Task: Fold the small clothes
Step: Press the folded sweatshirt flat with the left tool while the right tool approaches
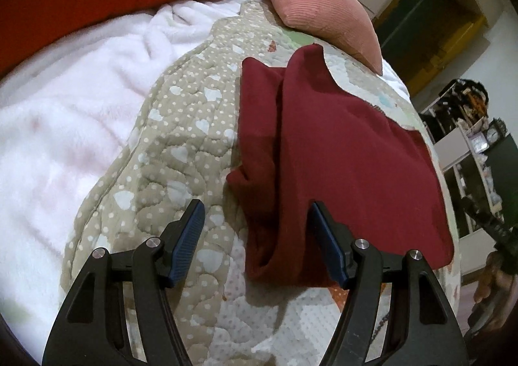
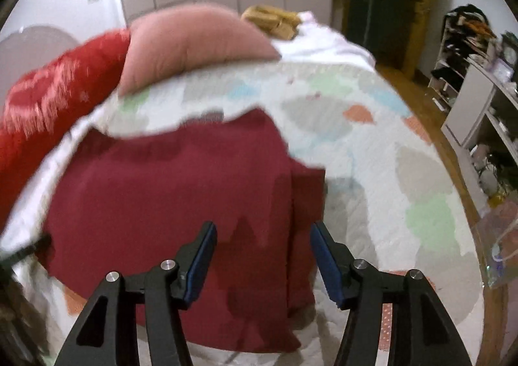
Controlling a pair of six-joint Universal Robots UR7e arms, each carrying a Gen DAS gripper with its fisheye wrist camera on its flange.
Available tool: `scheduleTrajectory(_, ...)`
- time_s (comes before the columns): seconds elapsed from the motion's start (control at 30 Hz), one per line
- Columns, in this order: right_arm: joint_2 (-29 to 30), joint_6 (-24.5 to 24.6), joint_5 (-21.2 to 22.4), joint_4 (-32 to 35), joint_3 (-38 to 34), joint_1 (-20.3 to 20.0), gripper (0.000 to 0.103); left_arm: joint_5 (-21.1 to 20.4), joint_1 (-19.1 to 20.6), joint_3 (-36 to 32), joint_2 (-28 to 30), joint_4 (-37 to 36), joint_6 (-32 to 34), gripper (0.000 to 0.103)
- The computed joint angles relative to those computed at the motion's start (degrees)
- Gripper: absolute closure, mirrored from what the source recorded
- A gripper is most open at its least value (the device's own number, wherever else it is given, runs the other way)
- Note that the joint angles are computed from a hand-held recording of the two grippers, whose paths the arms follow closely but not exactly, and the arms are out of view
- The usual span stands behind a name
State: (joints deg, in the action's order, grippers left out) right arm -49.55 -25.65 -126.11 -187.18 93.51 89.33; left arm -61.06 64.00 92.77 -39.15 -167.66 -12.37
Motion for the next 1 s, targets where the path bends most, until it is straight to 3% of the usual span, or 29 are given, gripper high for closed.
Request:
scheduleTrajectory(0.17, 0.5, 4.3, 12.7, 17.2, -4.2, 1.8, 0.045, -2.3, 0.7, 2.0, -0.8, -3.9, -2.4, 0.035)
scheduleTrajectory(0.3, 8.9, 3.2, 13.1, 25.7, -13.7, 5.0, 0.036, -2.8, 0.9, 2.4, -0.6, -5.1, -1.1, 0.035)
scheduleTrajectory(0.47, 21.2, 6.5, 14.2, 36.7, -29.9, 6.9, 0.036, -6.2, 2.1, 2.8, -0.8, -6.7, -0.3, 0.035)
scheduleTrajectory(0.63, 31.1, 7.9, 11.6, 46.2, -45.0, 8.2, 0.035, -7.8, 2.7, 2.3, -0.4, -7.4, 1.4, 0.034)
scheduleTrajectory(0.8, 41.3, 7.8, 2.0, 56.9, -62.3, 9.8, 0.025, -9.5, 3.5, 0.8, 0.3, -7.1, 1.6, 0.032)
scheduleTrajectory(0.9, 45.2, 7.4, 0.1, 62.0, -69.1, 10.3, 0.011, -9.7, 3.5, 0.4, 0.6, -7.4, 2.0, 0.03)
scheduleTrajectory(1.0, 46.8, 4.5, -1.5, 61.1, -70.6, 10.4, 0.011, -9.3, 3.4, 0.1, 0.9, -7.6, 2.3, 0.029)
